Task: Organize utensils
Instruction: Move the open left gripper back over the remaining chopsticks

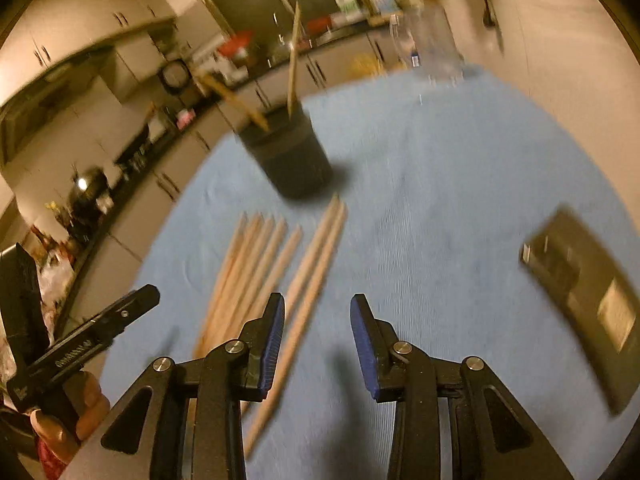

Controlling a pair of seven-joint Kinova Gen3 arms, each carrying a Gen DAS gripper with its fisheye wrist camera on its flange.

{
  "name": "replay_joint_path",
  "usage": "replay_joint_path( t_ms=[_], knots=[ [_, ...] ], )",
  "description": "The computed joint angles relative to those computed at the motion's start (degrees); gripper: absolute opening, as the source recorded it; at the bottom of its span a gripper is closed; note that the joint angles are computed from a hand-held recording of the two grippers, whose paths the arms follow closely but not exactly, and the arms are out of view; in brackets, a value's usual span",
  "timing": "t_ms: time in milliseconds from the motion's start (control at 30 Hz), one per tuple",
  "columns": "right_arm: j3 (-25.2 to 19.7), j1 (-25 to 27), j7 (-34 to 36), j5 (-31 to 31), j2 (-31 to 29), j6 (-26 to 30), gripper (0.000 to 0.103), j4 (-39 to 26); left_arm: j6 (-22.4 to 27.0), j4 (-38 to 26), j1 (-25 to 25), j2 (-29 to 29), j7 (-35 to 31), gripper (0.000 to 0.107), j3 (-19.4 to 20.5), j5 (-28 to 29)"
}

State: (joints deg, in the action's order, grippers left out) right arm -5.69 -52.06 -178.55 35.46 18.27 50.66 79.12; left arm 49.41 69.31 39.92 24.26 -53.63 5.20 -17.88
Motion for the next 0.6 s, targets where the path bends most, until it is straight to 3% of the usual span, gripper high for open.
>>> replay_joint_path(
  t_ms=[133, 200, 367, 500, 533, 600],
  knots=[
    [0.5, 0.8, -0.2, -2.5, -0.6, -1.4, 0.037, 0.6, -1.0, 1.4, -1.4, -0.9, -1.8, 0.062, 1.1, 2.2],
    [-1.6, 4.1, 3.1, -6.3, 0.2, -0.5, 0.037, -1.6, -0.1, 0.4, -2.0, -0.6, -2.5, 0.062, 1.3, 2.9],
    [-1.2, 7.8, 12.2, -16.6, 5.9, 8.9, 0.037, -12.7, 3.0, -3.2, -4.4, 1.3, -5.8, 0.062, 1.9, 6.4],
    [-0.6, 10.0, 18.1, -22.0, 10.3, 13.1, 0.031, -21.2, 5.4, -6.2, -2.4, 3.0, -5.4, 0.062, -0.4, 3.3],
    [-0.4, 10.7, 19.4, -23.8, 11.8, 14.6, 0.022, -23.8, 6.8, -7.6, -2.3, 3.8, -5.6, 0.062, -0.6, 3.0],
    [1.4, 10.4, 21.1, -24.9, 14.9, 18.9, 0.016, -29.1, 7.4, -8.8, -4.2, 4.5, -7.0, 0.062, 0.1, 5.0]
  ],
)
